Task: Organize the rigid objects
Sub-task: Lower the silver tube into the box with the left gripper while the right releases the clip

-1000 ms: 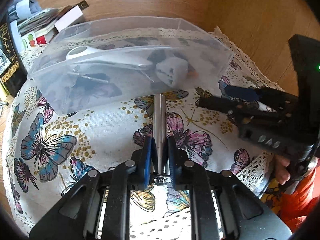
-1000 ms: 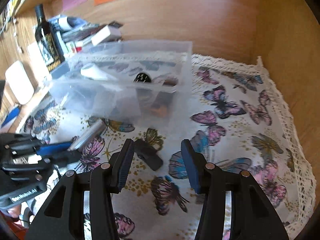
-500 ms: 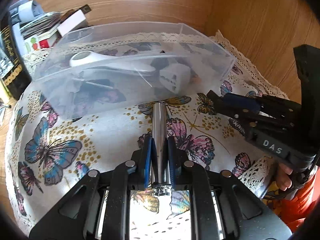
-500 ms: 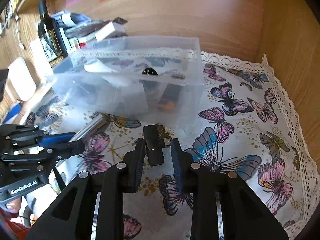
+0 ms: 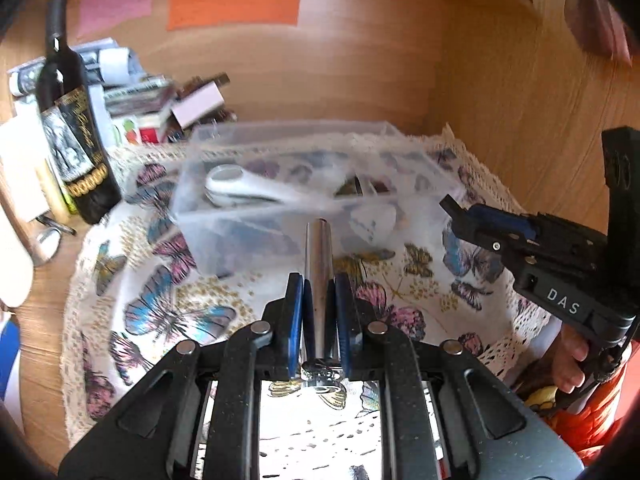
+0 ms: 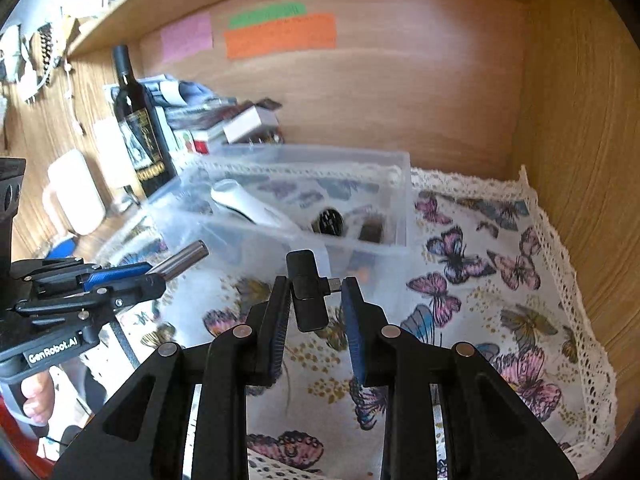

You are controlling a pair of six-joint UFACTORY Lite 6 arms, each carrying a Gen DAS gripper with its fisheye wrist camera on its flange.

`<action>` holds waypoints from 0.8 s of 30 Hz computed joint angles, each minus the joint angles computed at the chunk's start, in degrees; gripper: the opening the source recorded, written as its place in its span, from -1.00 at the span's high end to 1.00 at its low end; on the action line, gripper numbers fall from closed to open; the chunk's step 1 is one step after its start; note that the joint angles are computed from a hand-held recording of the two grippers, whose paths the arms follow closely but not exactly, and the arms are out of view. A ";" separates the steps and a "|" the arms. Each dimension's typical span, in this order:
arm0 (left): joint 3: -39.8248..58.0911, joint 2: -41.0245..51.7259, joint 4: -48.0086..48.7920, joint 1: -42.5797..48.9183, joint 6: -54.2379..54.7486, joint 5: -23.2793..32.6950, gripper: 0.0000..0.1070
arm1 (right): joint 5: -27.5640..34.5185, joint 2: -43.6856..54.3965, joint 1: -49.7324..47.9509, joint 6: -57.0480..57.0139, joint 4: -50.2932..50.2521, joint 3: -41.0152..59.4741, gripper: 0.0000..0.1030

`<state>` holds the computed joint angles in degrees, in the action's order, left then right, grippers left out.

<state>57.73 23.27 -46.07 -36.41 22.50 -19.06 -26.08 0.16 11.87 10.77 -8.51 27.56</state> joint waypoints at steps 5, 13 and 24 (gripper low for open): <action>-3.16 -6.09 -1.56 0.60 2.20 -2.09 0.72 | -0.13 -2.79 0.28 -0.49 0.62 -0.28 0.53; -0.92 -8.17 -3.51 3.51 6.11 -3.12 0.72 | -0.89 -2.59 -0.68 -0.17 -0.07 2.87 0.53; 14.51 2.59 -2.20 10.72 7.73 3.18 0.72 | 0.13 8.50 -1.77 -0.45 0.06 14.76 0.53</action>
